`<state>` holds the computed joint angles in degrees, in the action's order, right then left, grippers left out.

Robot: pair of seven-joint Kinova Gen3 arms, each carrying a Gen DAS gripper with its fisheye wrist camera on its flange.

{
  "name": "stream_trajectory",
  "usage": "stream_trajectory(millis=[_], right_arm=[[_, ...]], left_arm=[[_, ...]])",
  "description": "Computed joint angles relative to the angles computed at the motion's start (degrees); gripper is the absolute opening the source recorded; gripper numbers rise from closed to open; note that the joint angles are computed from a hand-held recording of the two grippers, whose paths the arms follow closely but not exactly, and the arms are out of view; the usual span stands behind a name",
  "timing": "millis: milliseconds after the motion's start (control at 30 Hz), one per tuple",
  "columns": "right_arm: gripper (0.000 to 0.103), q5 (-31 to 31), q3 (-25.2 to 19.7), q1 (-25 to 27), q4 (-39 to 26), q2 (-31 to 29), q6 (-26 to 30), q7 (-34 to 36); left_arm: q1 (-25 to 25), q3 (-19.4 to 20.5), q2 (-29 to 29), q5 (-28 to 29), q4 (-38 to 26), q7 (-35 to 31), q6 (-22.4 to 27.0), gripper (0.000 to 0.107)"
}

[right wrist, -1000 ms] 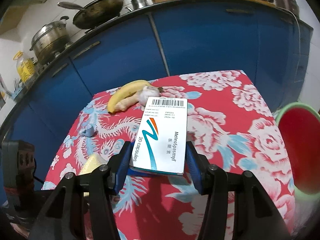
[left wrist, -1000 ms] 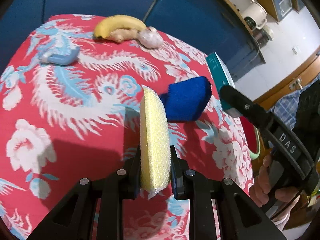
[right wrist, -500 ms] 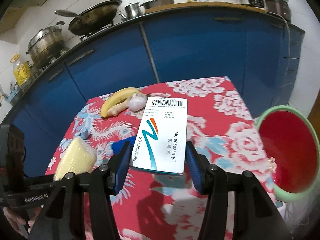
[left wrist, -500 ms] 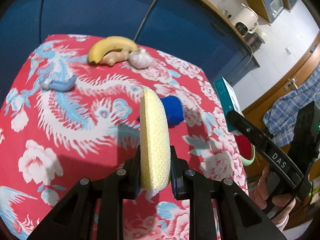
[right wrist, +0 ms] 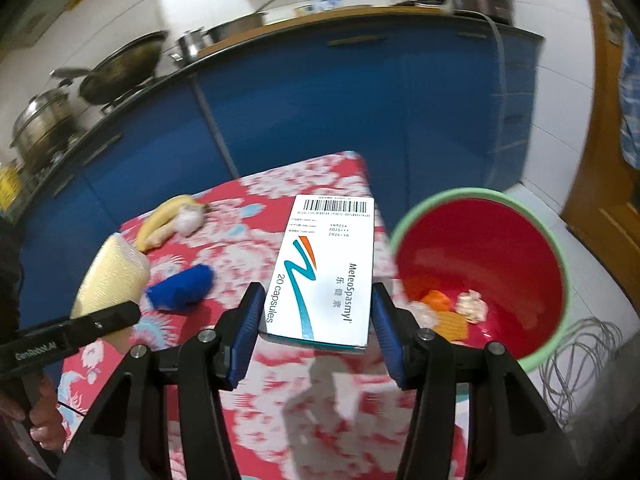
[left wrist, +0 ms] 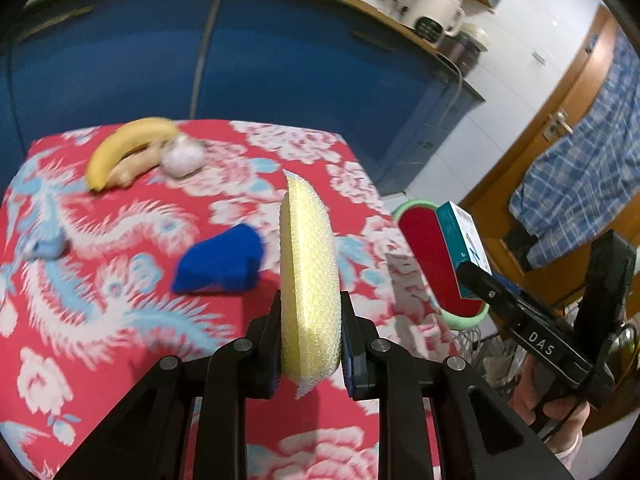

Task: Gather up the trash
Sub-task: 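Carry the sponge with the left tool while the right tool brings the box over the bucket, then open the right tool to drop the box while the left tool drops the sponge into the bucket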

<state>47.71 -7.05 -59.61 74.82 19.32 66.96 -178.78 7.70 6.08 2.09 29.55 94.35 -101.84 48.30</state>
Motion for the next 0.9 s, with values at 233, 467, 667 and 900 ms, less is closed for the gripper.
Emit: stream_trajectory(millis=[233, 467, 667, 900], right_arm=[[0.055, -1.10, -0.82, 3.30, 7.11, -4.15, -0.69, -4.74], [0.056, -2.36, -2.46, 7.47, 12.16, -6.63, -1.53, -7.03], [0.056, -4.48, -3.15, 11.38, 16.52, -8.63, -4.28, -8.65], [0.057, -4.68, -4.19, 13.80, 20.01, -10.61, -6.45, -10.77]], left_arm=[[4.61, 3.01, 4.46, -6.14, -5.60, 5.26, -0.53, 0.023], [9.34, 4.85, 9.36, -11.73, -10.96, 9.32, -0.37, 0.023], [13.27, 5.69, 13.94, -15.69, -15.93, 12.27, 0.75, 0.023], [16.51, 5.94, 18.05, -18.40, -20.28, 13.86, 1.97, 0.023]])
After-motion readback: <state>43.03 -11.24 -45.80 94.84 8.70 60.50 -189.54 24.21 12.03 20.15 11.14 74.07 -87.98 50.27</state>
